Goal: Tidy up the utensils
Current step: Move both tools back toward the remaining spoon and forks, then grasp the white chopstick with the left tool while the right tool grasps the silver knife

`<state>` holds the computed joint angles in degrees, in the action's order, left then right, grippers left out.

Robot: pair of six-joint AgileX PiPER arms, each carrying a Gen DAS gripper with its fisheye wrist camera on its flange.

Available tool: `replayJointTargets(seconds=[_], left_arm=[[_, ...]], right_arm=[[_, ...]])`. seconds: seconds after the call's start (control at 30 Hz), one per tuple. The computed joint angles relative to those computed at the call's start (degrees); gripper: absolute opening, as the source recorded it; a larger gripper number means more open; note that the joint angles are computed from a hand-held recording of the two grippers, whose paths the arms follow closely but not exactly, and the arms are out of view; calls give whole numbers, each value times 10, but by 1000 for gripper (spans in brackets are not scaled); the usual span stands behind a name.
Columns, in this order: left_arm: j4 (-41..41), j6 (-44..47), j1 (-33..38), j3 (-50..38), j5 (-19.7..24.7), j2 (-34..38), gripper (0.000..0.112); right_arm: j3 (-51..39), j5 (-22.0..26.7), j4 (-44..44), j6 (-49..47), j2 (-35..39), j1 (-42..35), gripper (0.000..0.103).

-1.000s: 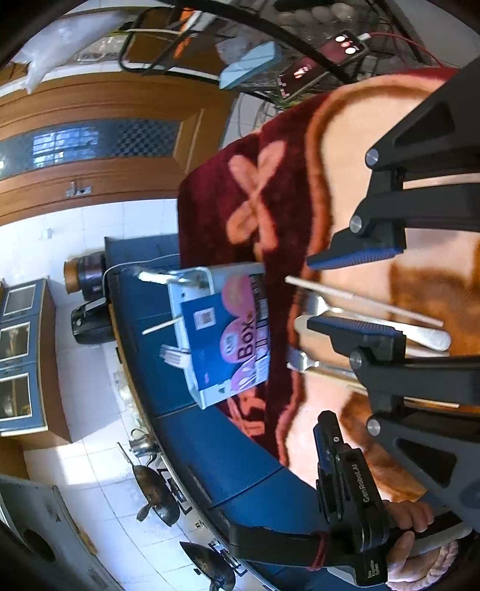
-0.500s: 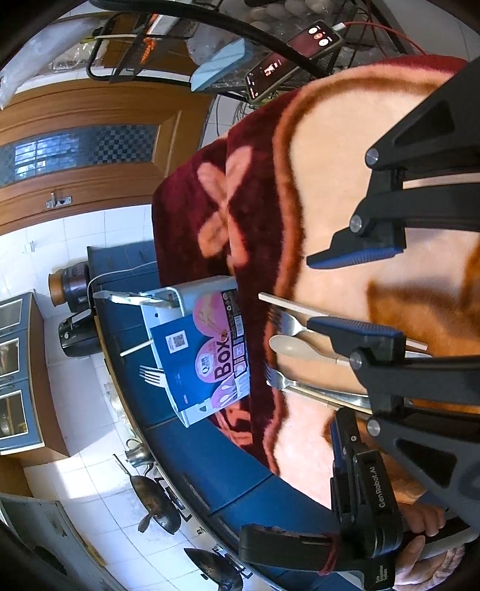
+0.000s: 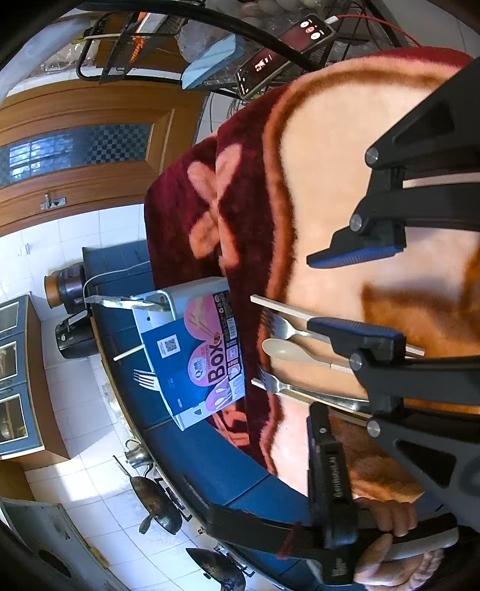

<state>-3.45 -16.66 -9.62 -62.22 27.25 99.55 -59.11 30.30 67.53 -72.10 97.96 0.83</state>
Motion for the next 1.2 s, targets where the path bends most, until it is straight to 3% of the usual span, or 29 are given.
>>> replayJointTargets(seconds=[0.4,0.53,0.87,1.1,1.2], left_arm=[[-141,129,73,-118,86,81,18],[-160,150,80,-131,90,91,9],[-288,272,108,-55,41,51,6],[-381,382,122,39,-39,-29,5],[-354,377,111,73,-90,-70,6]], right_arm=[[-13,4,-27,26,14,3,30],[-25,9,-47,49,23,7,30],[-73,18,-152,146,41,33,30],[-148,59,-252,237,77,59,30],[-194,89,-309,291,101,72,30]])
